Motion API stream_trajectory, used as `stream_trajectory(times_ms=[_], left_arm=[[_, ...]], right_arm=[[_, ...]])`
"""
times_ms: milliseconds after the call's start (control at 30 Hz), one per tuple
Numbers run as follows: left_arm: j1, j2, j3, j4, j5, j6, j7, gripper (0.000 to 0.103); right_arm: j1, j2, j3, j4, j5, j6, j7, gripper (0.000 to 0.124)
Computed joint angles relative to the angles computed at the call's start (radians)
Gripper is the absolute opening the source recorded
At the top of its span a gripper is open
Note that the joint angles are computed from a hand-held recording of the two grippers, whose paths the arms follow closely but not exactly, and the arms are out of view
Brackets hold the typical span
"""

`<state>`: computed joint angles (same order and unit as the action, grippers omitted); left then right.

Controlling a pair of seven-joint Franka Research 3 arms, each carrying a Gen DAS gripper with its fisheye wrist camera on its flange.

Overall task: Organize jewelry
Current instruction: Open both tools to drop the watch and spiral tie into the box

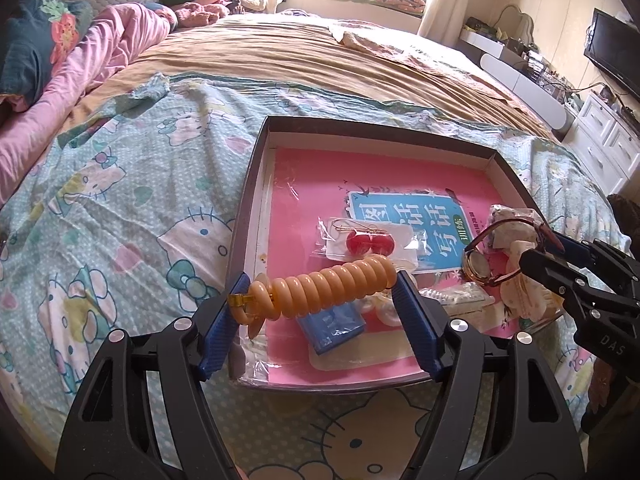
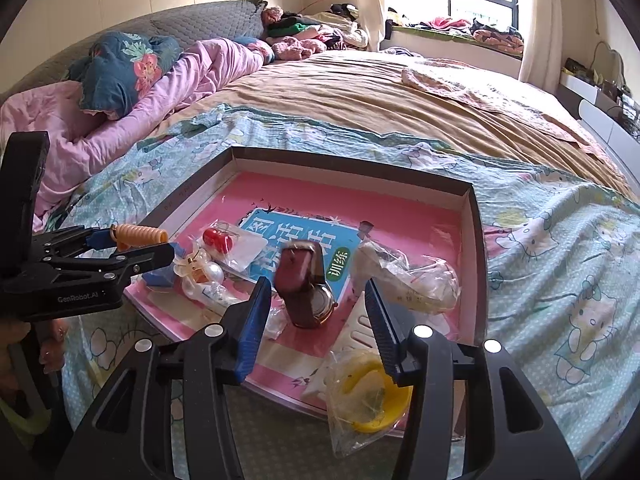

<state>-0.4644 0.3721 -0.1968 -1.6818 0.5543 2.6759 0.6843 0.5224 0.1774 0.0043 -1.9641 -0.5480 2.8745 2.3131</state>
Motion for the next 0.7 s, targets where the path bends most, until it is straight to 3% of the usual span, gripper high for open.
stream_trajectory(times_ms=[300,500,700], left_arm=[[-0.002,-0.007,0.001,-0.002,0.003,0.002,0.001,0.071],[0.001,-0.015,-0.001,-0.008,0.002,0.002,-0.003,0.073],[0.007,-0.027,-0.009,-0.015,-0.013,-0.004,0.009,0.081]], right_arm=[[-0.004,-0.019,-0.001,-0.012,-0.025,-0.002,0.026,0.052],[-0.009,-0.038,0.002,-0.022,-0.072,0.006,0.080,0.060],[-0.015,-0.055,0.009,-0.023,-0.150,-0.006,0.139,0.069]])
